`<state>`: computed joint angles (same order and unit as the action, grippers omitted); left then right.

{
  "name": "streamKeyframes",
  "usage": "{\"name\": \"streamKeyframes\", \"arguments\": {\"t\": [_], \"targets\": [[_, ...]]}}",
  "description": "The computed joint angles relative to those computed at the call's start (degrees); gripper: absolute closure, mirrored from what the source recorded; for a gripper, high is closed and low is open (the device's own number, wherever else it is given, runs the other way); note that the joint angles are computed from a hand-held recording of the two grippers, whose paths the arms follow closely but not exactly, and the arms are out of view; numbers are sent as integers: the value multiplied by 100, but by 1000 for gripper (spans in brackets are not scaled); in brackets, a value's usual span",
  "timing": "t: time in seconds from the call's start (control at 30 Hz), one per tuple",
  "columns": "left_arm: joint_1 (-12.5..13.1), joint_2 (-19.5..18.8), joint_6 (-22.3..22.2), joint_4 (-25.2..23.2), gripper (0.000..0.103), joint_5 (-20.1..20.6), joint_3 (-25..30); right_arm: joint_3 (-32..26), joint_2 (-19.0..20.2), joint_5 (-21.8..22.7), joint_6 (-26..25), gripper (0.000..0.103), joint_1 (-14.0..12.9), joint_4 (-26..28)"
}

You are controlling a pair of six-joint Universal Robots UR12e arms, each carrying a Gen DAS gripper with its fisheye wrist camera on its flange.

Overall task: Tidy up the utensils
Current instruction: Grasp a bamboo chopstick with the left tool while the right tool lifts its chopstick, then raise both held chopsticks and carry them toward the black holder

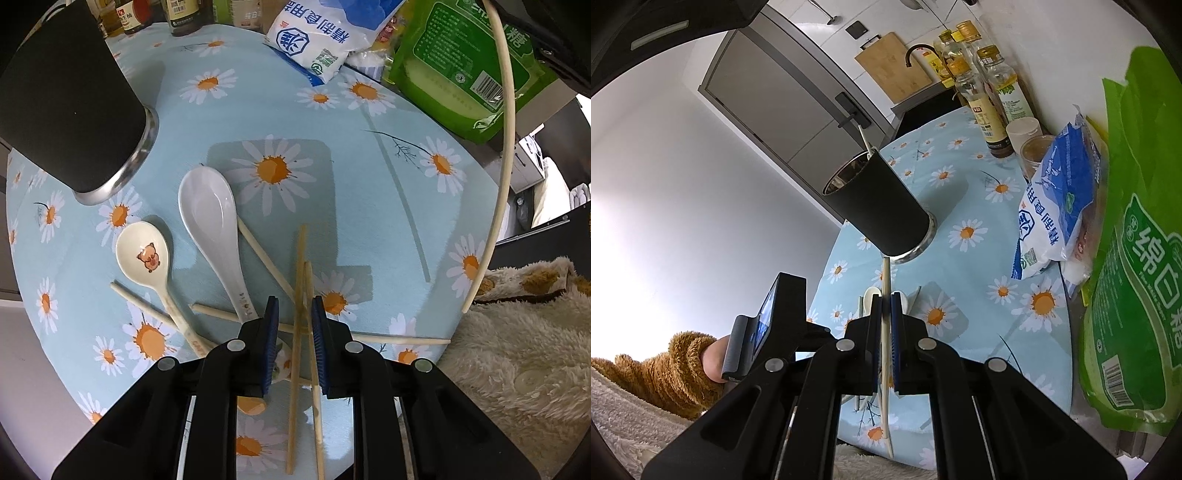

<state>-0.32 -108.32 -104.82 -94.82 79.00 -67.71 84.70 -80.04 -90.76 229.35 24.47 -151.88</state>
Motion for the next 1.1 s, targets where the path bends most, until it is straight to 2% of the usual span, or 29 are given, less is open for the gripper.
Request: {"name": "streamKeyframes", "arguments": {"t": [0.33,0.53,0.7,0.77,0.87,1.1], "targets": [[-30,-174,-63,-140,88,68,304,15,28,33,18,97,-32,-105],[-54,-57,105,65,88,189,86,-38,70,75,-18,97,-43,-98],[-82,-51,79,45,88,284,47,-54,85,56,-4,97,-51,-96],[-87,-53,71,32,94,274,44,-58,86,60,-7,97,-52,-90],[-86,-59,-11,16,97,234,14,-83,100,74,-34,97,-59,-64],[-16,-194,-106,-100,99,27,210,-186,162,121,-120,97,-71,5]]}}
